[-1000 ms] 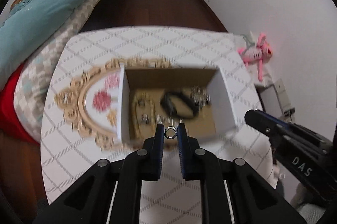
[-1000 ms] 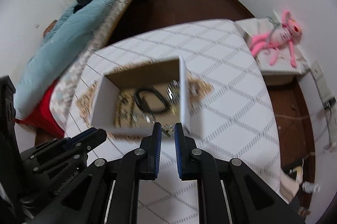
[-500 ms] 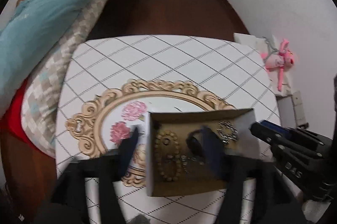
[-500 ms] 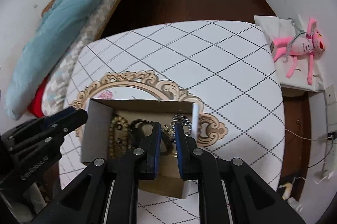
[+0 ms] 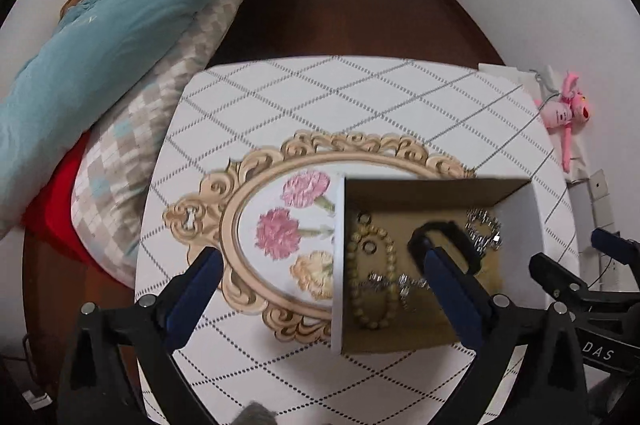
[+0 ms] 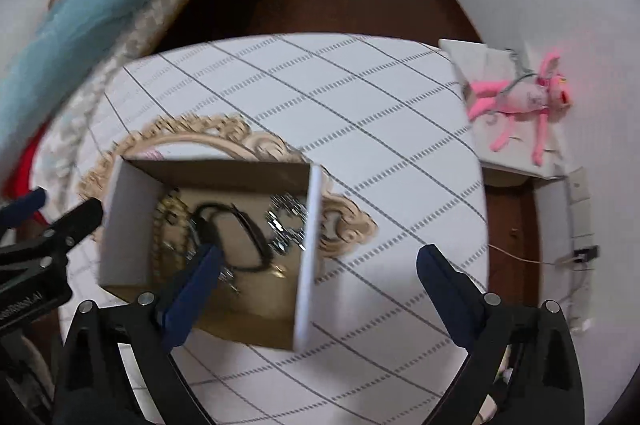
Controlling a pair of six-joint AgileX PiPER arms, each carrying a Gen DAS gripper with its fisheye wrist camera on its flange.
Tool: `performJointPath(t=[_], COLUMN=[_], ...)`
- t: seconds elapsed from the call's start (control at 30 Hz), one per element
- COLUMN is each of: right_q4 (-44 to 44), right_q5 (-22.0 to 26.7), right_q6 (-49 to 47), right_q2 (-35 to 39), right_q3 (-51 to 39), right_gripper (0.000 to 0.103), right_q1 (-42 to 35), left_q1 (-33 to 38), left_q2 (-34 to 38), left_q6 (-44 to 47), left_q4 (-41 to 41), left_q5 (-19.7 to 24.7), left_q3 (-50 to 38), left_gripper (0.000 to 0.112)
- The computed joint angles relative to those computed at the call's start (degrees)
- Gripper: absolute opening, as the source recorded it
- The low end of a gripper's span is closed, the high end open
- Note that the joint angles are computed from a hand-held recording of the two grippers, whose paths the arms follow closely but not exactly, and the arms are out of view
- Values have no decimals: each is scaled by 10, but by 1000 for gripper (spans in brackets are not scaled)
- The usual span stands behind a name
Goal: Organize jewelry
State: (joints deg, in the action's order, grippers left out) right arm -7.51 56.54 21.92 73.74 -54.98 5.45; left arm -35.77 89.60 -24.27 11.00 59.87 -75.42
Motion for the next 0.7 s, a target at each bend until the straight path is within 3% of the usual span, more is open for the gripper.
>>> performJointPath(t=[0.4, 0.57, 0.7], right_q4=[-49, -82, -129], right_q5=[2, 43, 103], right_q6=[97, 158, 231], right_q2=[-72, -135, -196], right_q3=[75, 84, 84], right_gripper=[103, 103, 103], right_q1=[52, 99, 169], left_q1=[-36, -84, -136], left_q2=[-63, -124, -176], left_q6=[-64, -120, -160], left_q4=[25, 69, 102], left_q5=[-3, 30, 72], left_q3=[75, 89, 87], left_gripper=[103, 103, 103])
